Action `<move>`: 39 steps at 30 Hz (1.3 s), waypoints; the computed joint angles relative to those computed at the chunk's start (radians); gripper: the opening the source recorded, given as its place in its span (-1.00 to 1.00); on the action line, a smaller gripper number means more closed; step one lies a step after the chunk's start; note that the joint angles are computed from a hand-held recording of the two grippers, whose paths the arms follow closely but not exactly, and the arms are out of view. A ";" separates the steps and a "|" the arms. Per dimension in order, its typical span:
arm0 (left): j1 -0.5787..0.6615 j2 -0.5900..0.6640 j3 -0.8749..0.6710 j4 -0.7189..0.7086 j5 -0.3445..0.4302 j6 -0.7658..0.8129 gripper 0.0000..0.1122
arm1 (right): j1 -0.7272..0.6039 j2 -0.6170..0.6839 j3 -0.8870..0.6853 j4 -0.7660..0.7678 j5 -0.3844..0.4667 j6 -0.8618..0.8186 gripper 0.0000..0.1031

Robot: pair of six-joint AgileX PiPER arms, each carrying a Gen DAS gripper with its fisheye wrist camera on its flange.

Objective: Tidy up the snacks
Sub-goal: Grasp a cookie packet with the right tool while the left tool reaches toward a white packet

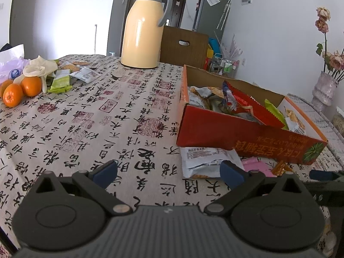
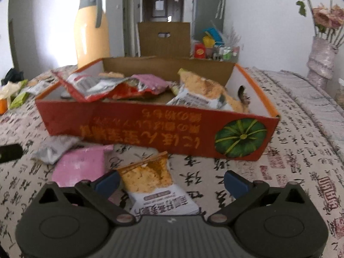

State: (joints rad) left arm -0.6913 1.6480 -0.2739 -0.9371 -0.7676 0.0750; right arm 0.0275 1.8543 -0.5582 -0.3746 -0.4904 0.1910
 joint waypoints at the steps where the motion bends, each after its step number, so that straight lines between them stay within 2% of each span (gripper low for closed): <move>1: 0.000 0.000 0.000 0.001 0.001 -0.001 0.84 | 0.009 0.005 -0.005 0.004 0.008 -0.010 1.00; 3: 0.002 0.001 -0.001 0.002 0.002 0.000 0.84 | 0.023 0.023 -0.005 0.034 -0.006 -0.046 1.00; 10: 0.005 0.001 0.000 0.017 0.005 -0.012 0.84 | -0.008 0.041 -0.014 -0.076 -0.026 0.059 0.95; 12: 0.006 0.003 0.001 0.021 0.003 -0.017 0.84 | -0.012 0.036 -0.005 -0.087 -0.042 0.060 0.79; 14: 0.007 0.003 0.002 0.024 0.003 -0.021 0.84 | -0.020 0.027 0.003 -0.126 -0.057 0.075 0.40; 15: 0.007 0.003 0.002 0.024 0.003 -0.021 0.84 | -0.028 0.020 0.008 -0.162 -0.064 0.092 0.29; 16: 0.008 0.003 0.003 0.026 0.002 -0.023 0.84 | -0.033 0.014 0.013 -0.192 -0.072 0.103 0.03; 17: 0.007 0.004 0.003 0.027 0.001 -0.024 0.84 | -0.034 0.008 0.017 -0.209 -0.073 0.108 -0.13; 19: 0.009 0.006 0.002 0.029 0.001 -0.025 0.84 | -0.036 -0.003 0.021 -0.226 -0.071 0.116 -0.24; 31: 0.017 0.005 -0.008 0.019 0.021 -0.005 0.84 | -0.080 -0.034 0.093 -0.133 -0.157 0.048 -0.24; 39: -0.024 -0.086 -0.043 -0.161 0.085 0.197 0.84 | -0.184 -0.053 0.125 -0.171 -0.218 0.056 -0.24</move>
State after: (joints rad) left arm -0.7149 1.5617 -0.3173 -1.0984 -0.6822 0.2724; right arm -0.1565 1.8013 -0.4327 -0.5457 -0.7083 0.2469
